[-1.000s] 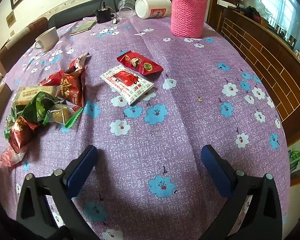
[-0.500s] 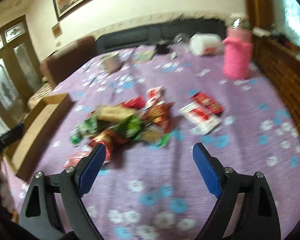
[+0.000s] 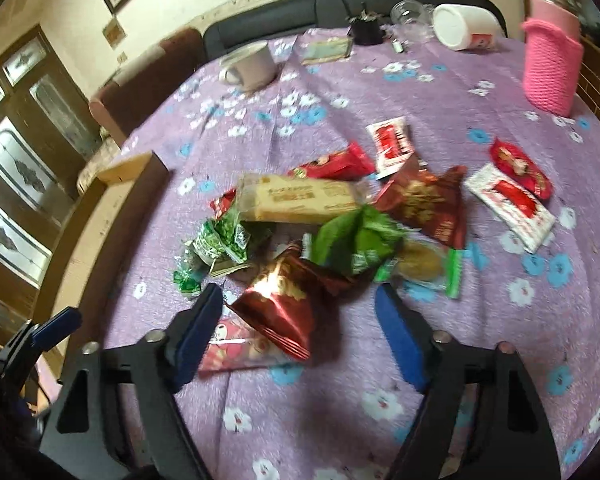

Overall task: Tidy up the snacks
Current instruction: 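Grasp the pink cartoon wafer pack with the left gripper while the right grasps the red-brown triangular pack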

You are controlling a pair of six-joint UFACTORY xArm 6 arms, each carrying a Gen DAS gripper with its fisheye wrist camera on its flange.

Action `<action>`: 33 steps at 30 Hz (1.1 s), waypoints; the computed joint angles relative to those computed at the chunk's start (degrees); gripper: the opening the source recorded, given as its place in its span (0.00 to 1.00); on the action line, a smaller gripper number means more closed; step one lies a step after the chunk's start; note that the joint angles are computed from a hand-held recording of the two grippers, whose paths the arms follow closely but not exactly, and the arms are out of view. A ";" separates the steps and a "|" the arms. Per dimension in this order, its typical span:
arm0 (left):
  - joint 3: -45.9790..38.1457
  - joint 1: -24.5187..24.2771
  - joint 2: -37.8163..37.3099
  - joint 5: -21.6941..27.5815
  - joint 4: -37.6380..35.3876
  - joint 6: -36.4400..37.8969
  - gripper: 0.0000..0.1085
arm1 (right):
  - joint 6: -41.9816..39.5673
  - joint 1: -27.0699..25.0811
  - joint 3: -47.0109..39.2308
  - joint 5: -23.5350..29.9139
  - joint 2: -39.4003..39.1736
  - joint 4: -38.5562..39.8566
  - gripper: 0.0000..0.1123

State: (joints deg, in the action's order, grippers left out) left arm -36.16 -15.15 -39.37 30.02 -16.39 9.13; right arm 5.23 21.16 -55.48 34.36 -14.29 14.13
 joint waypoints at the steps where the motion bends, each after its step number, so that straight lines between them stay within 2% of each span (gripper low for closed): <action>1: -0.11 -0.06 0.03 0.41 -0.68 0.75 0.76 | 0.23 0.27 -0.61 0.38 0.82 -0.21 0.52; 2: -0.44 -0.05 0.24 1.01 -1.49 1.63 0.75 | -0.24 0.27 -0.90 0.75 1.26 0.52 0.43; 7: -3.20 -0.27 2.63 5.11 -7.03 8.32 0.66 | -1.63 -0.21 0.99 0.09 -0.38 2.67 0.42; 9: -4.88 -1.36 4.77 6.26 -5.72 9.62 0.61 | -2.85 -1.02 2.40 0.53 -2.07 4.24 0.42; 15: -9.47 -5.28 11.47 6.02 0.14 11.80 0.60 | -5.35 -4.30 6.37 1.95 -6.78 7.19 0.42; 20: -12.96 -6.25 16.56 6.56 -1.67 19.28 0.61 | -8.07 -6.98 9.05 2.71 -9.53 11.12 0.42; 22: -13.83 -6.08 17.87 7.31 0.48 19.23 0.61 | -8.57 -7.34 9.31 2.80 -9.89 11.55 0.42; 23: -14.80 -5.84 18.71 9.24 1.09 19.24 0.59 | -8.86 -7.39 9.48 2.75 -10.02 11.78 0.42; 25: -15.70 -5.21 18.95 13.31 -0.18 20.20 0.41 | -9.62 -7.47 9.84 2.48 -10.19 12.62 0.42; 26: -15.17 -4.99 18.09 13.99 -1.44 21.09 0.37 | -10.05 -7.53 10.03 2.28 -10.28 13.11 0.42; 28: -14.37 -4.67 16.68 15.22 -2.61 21.38 0.36 | -10.85 -7.59 10.40 1.75 -10.43 13.89 0.42; 31: -13.04 -5.23 15.80 13.57 -0.79 18.15 0.38 | -10.51 -7.10 10.60 0.69 -10.35 12.88 0.42; 33: -12.35 -6.04 15.65 11.67 0.66 15.49 0.43 | -9.74 -6.70 10.91 0.03 -10.50 11.56 0.43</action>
